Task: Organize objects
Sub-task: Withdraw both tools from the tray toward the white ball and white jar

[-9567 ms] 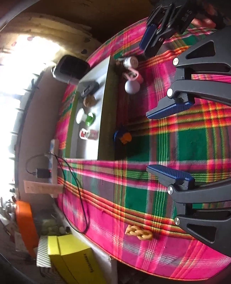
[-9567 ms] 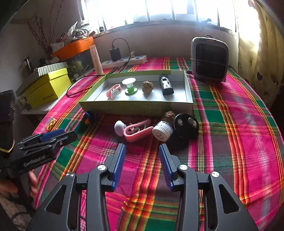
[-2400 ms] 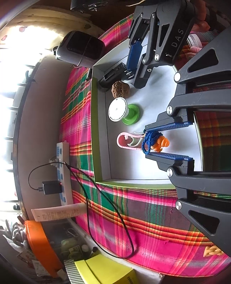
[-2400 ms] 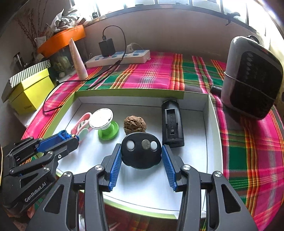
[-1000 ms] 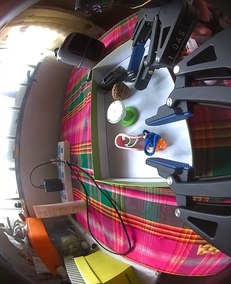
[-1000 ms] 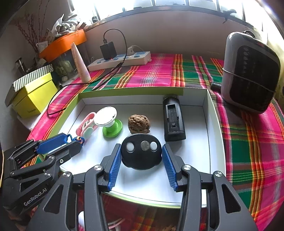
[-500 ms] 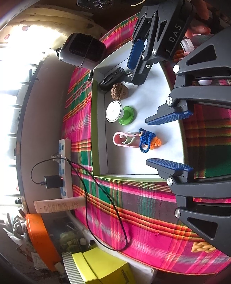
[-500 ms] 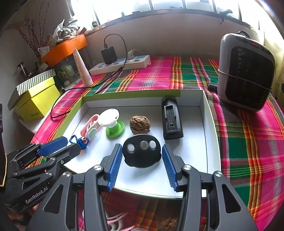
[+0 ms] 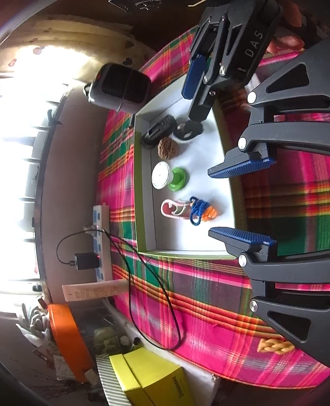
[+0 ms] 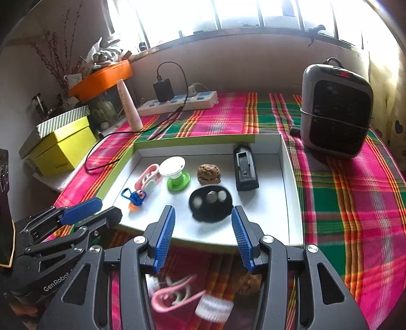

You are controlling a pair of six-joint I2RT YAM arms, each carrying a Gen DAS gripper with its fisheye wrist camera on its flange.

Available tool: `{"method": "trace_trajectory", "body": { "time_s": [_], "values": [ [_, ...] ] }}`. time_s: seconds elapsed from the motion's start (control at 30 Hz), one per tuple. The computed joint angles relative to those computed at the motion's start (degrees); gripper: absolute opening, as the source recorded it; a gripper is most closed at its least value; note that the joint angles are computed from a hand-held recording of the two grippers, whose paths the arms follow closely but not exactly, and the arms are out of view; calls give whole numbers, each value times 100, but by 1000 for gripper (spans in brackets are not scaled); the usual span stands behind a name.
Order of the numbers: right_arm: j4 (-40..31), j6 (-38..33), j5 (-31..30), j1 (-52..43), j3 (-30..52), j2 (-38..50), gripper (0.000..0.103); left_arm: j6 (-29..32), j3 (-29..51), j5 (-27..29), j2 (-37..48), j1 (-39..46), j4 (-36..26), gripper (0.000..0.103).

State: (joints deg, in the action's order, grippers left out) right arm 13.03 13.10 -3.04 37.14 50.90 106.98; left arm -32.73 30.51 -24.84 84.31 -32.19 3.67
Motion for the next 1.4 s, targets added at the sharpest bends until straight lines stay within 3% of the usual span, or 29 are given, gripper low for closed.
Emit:
{"method": "trace_trajectory", "body": {
  "time_s": [0.53, 1.03, 1.4],
  "values": [
    [372, 281, 492, 341, -1188, -898, 48, -575, -453, -401, -716, -798, -384, 39],
    [418, 434, 773, 328, -1892, -1235, 48, -699, -752, 152, -461, -960, 210, 43],
    [463, 489, 682, 192, -2167, -1387, 48, -449, -428, 295, 32, -1019, 250, 44]
  ]
}}
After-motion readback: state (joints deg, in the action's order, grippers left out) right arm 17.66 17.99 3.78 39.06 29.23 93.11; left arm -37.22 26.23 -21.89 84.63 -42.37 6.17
